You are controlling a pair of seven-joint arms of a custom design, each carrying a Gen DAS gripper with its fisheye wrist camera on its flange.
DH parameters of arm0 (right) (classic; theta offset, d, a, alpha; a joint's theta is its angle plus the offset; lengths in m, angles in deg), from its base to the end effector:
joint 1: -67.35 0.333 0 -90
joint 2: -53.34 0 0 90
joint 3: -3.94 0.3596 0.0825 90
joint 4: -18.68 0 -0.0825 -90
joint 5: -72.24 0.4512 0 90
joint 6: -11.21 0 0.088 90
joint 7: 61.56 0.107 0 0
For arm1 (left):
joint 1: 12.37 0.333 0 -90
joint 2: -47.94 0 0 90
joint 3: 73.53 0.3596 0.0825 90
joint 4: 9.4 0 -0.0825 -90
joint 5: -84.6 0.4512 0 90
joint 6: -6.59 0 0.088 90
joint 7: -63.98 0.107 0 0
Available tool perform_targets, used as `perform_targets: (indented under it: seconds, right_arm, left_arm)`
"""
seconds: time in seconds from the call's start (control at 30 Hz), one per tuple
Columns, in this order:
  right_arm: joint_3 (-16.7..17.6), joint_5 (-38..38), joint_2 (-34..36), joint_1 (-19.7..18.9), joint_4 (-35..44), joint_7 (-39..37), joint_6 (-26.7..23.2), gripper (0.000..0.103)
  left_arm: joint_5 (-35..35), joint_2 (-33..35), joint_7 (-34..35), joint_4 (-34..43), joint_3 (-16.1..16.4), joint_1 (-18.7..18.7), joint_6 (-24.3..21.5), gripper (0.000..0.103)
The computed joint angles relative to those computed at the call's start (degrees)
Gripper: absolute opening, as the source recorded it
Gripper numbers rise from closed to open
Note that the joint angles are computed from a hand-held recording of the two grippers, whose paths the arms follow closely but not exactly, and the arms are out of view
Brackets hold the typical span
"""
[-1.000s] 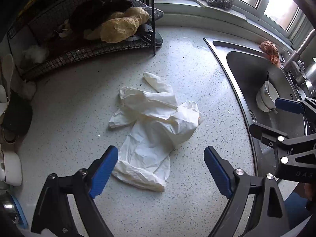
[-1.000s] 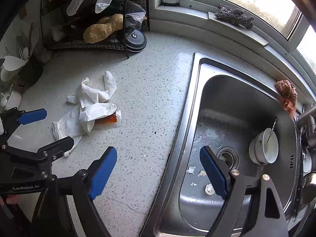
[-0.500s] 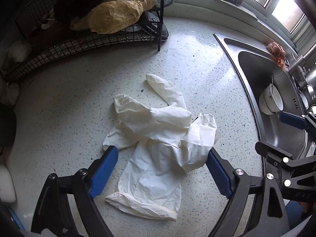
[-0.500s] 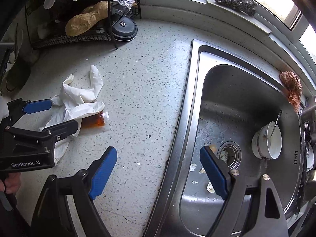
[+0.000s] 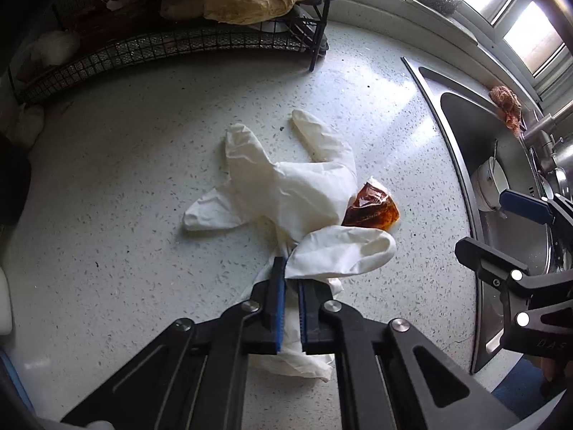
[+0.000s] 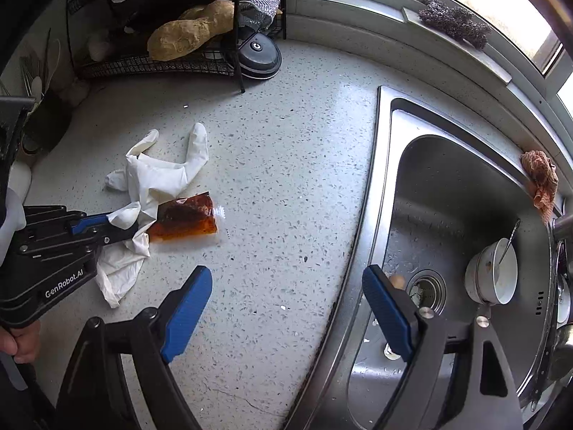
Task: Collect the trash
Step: 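Grasp the brown sauce packet with the right gripper while the left holds the gloves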
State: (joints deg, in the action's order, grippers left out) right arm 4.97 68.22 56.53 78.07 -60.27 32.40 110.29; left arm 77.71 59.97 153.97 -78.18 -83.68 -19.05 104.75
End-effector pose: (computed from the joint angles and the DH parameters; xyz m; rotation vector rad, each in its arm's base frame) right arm 0.6411 0.1263 0.7544 -2.2069 1.9244 -0.3450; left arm 0.6742 -0.1969 0.7482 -1.8227 2.4342 -0.5207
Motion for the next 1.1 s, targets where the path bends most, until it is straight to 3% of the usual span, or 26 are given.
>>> perform_targets:
  seconds: [0.47, 0.9, 1.1]
  right_arm:
    - [1.26, 6.70, 1.24, 1.30, 2.03, -8.19, 0.37, 0.085]
    - [1.74, 4.70, 9.47, 3.77, 10.25, -12.97, -4.51, 0.085]
    - [1.79, 5.22, 14.42, 4.43, 15.11, -12.54, -7.19, 0.085]
  left_arm:
    - [2.99, -9.52, -3.83, -8.87, 2.07, 2.50, 8.01, 0.001]
    - [3.94, -9.32, -7.65, -11.47, 2.20, 3.14, 7.82, 0.001]
    - [1.49, -7.32, -5.44, -9.50, 1.97, 3.25, 6.53, 0.004]
